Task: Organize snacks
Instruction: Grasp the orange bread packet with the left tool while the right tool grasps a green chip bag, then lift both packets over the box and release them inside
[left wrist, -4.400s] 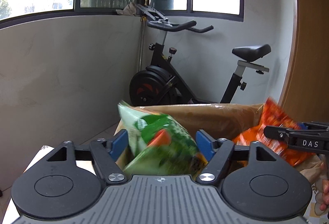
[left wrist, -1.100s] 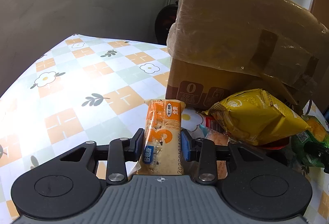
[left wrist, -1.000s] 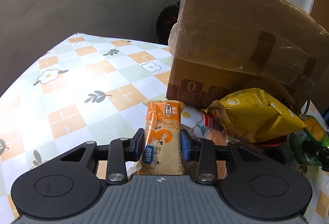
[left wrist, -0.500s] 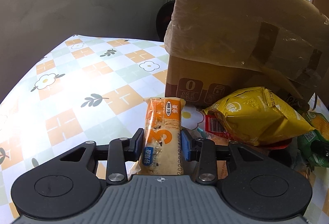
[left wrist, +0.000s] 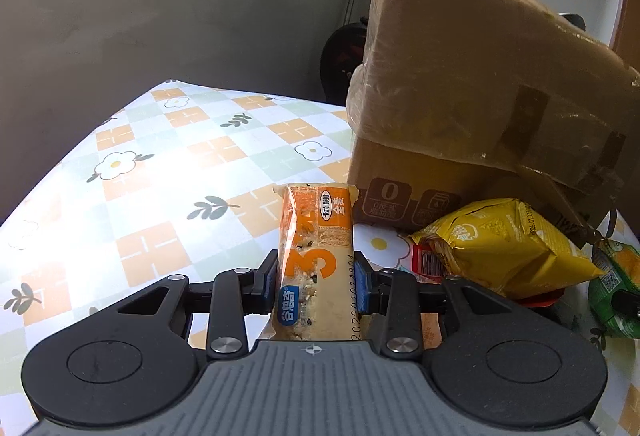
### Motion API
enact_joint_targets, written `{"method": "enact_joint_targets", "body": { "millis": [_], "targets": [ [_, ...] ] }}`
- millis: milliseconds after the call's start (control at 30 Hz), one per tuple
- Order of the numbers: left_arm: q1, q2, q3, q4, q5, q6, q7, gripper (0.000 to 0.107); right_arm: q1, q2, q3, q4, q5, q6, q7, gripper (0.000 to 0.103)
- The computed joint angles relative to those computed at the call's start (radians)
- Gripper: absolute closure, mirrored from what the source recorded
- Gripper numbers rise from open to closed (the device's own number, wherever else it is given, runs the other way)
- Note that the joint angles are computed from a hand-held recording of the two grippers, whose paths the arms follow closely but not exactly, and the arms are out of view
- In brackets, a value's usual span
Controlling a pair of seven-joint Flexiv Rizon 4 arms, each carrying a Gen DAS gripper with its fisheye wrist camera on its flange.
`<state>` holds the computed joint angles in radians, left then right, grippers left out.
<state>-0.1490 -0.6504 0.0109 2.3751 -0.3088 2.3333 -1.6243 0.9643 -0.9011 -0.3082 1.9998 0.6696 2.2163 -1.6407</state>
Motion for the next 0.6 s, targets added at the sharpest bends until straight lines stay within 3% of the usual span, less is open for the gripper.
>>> {"method": "enact_joint_targets", "body": {
  "millis": [600],
  "targets": [
    [-0.016, 0.072, -0.002, 0.036, -0.027, 0.125, -0.021, 0.069, 0.052, 0.063, -0.101, -0.005, 0.203, 0.016, -0.137, 0.023]
  ]
}}
